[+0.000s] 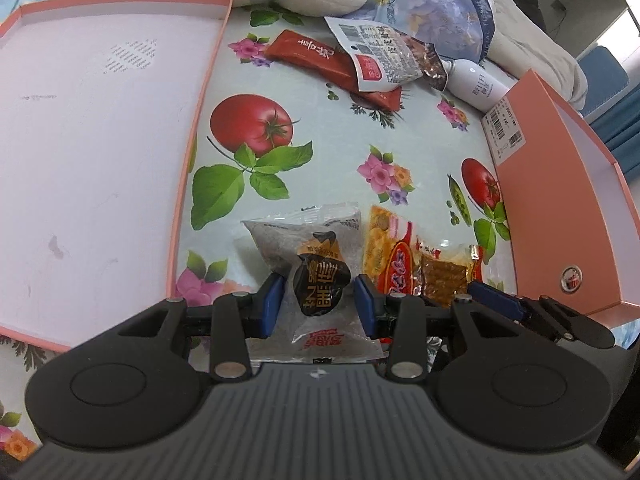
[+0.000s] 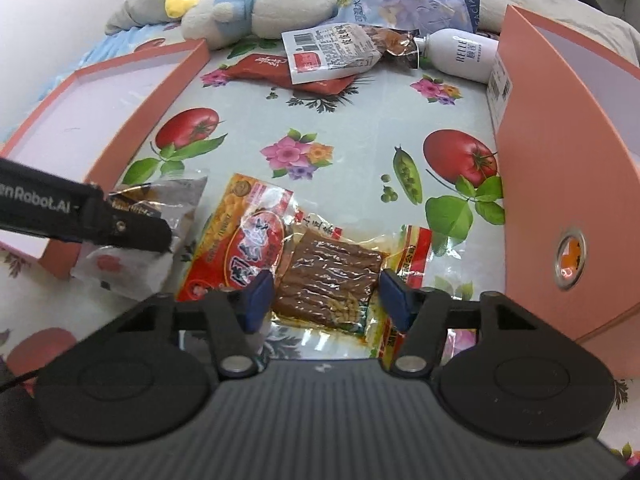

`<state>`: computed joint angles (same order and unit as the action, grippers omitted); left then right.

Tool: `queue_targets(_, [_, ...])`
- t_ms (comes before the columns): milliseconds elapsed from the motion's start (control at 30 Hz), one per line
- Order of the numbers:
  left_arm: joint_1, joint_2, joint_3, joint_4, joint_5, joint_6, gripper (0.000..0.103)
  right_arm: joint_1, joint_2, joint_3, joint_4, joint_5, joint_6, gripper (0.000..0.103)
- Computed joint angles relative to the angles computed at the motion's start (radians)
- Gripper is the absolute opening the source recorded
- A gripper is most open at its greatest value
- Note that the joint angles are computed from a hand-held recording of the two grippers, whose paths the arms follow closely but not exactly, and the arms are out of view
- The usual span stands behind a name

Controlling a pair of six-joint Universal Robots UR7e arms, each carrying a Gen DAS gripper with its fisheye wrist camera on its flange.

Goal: Organize snacks
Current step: 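Grasp the clear black-labelled snack bag with the left tool while the right tool grasps a brown spicy-strip packet, then lift both packets and carry them toward the deep pink box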

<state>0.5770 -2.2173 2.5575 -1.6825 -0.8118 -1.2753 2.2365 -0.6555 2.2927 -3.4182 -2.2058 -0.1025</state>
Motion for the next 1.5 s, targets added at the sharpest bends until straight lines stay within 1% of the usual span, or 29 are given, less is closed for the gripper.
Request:
queue_targets(67, [-0.019,-0.003,-0.007,0.031,0.004,-0.025,0.045,0.002,-0.009,0.004,0.005,0.010,-0.004,0.056])
queue_targets(100, [-0.035,-0.005,-0.012,0.058,0.006,-0.044,0.045,0.003,-0.013,0.008,0.002,0.015,-0.003,0.053])
queue_targets(300, [-0.111,-0.013,-0.039,0.167,0.005,-0.130,0.045,0.022,-0.040,0.015,0.021,0.008,0.017,0.051])
queue_targets(533, [-0.215,-0.021,-0.087,0.322,0.002,-0.263,0.045,0.054,-0.107,0.026,0.046,0.006,0.038,0.051])
queue_targets(633, [-0.255,-0.009,-0.113,0.386,0.007,-0.314,0.045,0.065,-0.143,0.028,0.066,0.012,0.051,0.050])
queue_targets(667, [-0.263,-0.005,-0.119,0.400,0.008,-0.325,0.045,0.072,-0.155,0.028,0.072,0.010,0.055,0.027])
queue_targets(700, [-0.273,-0.001,-0.128,0.416,0.009,-0.339,0.045,0.074,-0.167,0.024,0.096,0.005,0.065,0.007])
queue_targets(733, [-0.282,0.004,-0.137,0.429,0.008,-0.351,0.045,0.073,-0.180,0.024,0.108,0.012,0.083,0.005])
queue_targets(767, [-0.290,0.010,-0.145,0.439,0.008,-0.361,0.045,0.067,-0.198,0.027,0.116,0.031,0.100,0.005])
queue_targets(867, [-0.303,0.032,-0.163,0.458,0.014,-0.374,0.045,0.066,-0.211,0.026,0.113,0.018,0.110,0.005])
queue_targets(967, [-0.314,0.033,-0.169,0.471,0.015,-0.390,0.045,0.054,-0.221,0.036,0.119,0.036,0.117,0.005])
queue_targets(1033, [-0.327,0.037,-0.175,0.510,0.013,-0.415,0.045,0.050,-0.218,0.049,0.101,0.055,0.102,0.008])
queue_targets(1067, [-0.330,0.034,-0.175,0.523,0.011,-0.424,0.045,0.041,-0.216,0.058,0.093,0.082,0.090,0.008])
queue_targets(1133, [-0.336,0.018,-0.176,0.558,0.002,-0.448,0.045,0.024,-0.209,0.066,0.086,0.145,0.045,0.008])
queue_targets(1200, [-0.350,0.000,-0.181,0.613,-0.010,-0.486,0.045,0.022,-0.187,0.060,0.082,0.176,-0.008,0.011])
queue_targets(1233, [-0.358,-0.011,-0.184,0.646,-0.017,-0.510,0.045,0.018,-0.173,0.052,0.087,0.199,-0.047,0.013])
queue_targets(1267, [-0.366,-0.022,-0.187,0.676,-0.025,-0.532,0.045,0.015,-0.162,0.046,0.086,0.220,-0.078,0.025])
queue_targets(1300, [-0.374,-0.035,-0.190,0.706,-0.032,-0.553,0.045,0.009,-0.148,0.042,0.074,0.247,-0.114,0.043])
queue_targets(1333, [-0.386,-0.047,-0.194,0.739,-0.041,-0.577,0.045,0.004,-0.138,0.036,0.070,0.267,-0.135,0.050])
queue_targets(1367, [-0.394,-0.059,-0.196,0.765,-0.049,-0.596,0.045,-0.006,-0.127,0.027,0.074,0.297,-0.159,0.054])
queue_targets(1400, [-0.407,-0.072,-0.198,0.794,-0.059,-0.621,0.045,-0.015,-0.121,0.020,0.084,0.318,-0.176,0.052])
queue_targets(1433, [-0.421,-0.086,-0.199,0.821,-0.069,-0.644,0.045,-0.022,-0.110,0.008,0.096,0.332,-0.199,0.052])
queue_targets(1500, [-0.442,-0.107,-0.198,0.854,-0.088,-0.672,0.045,-0.023,-0.090,-0.010,0.111,0.334,-0.244,0.052])
